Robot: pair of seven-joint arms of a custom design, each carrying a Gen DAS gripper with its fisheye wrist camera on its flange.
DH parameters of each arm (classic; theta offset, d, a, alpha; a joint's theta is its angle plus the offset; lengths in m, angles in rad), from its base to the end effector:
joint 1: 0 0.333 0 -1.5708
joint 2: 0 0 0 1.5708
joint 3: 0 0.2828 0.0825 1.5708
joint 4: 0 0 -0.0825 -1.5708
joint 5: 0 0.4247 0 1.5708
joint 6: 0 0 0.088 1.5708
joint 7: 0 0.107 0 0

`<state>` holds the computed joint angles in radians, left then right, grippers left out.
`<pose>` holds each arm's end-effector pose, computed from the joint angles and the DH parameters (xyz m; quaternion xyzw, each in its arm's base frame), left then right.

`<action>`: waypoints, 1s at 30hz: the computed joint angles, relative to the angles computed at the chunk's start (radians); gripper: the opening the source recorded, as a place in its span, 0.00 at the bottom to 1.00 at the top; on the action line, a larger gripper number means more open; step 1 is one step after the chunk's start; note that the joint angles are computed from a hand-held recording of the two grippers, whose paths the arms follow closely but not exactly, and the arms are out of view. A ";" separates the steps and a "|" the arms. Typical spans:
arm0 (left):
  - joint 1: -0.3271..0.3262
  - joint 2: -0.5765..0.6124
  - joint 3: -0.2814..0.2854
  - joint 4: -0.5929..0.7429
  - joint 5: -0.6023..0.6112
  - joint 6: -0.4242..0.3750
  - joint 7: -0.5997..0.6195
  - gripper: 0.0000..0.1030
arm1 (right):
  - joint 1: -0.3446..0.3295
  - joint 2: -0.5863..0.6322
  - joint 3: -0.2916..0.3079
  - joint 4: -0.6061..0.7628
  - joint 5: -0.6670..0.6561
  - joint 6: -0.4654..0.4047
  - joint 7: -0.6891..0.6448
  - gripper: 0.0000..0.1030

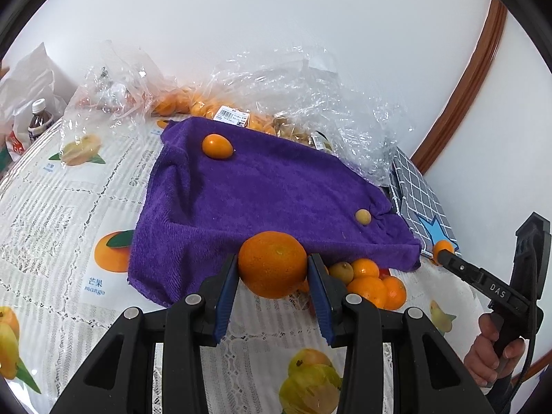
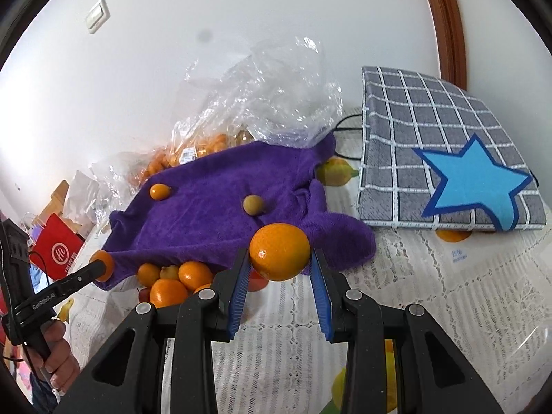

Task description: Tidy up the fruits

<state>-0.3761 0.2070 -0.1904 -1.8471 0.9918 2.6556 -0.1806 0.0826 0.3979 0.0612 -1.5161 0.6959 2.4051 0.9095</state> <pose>0.5648 -0.3795 0.4222 -0.7679 0.4848 -0.3668 0.2017 0.7345 0.1044 0.4457 -0.7697 0.5192 -0.0488 0.3683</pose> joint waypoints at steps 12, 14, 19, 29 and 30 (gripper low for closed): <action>0.008 -0.013 -0.001 0.002 0.005 -0.047 -0.009 0.37 | 0.004 0.009 0.006 0.046 0.000 0.000 -0.016 0.34; 0.007 -0.011 -0.001 0.015 0.011 -0.071 0.004 0.37 | 0.006 0.022 0.007 0.067 -0.002 -0.006 -0.013 0.34; 0.011 0.017 0.007 0.086 0.016 -0.112 0.074 0.37 | 0.016 0.056 0.012 0.120 -0.024 -0.012 -0.012 0.34; 0.010 0.141 0.047 0.225 -0.029 -0.090 0.169 0.37 | 0.053 0.206 0.019 0.320 -0.107 -0.029 0.036 0.34; 0.009 0.148 0.051 0.228 -0.034 -0.083 0.169 0.37 | 0.057 0.230 0.019 0.352 -0.119 -0.038 0.045 0.34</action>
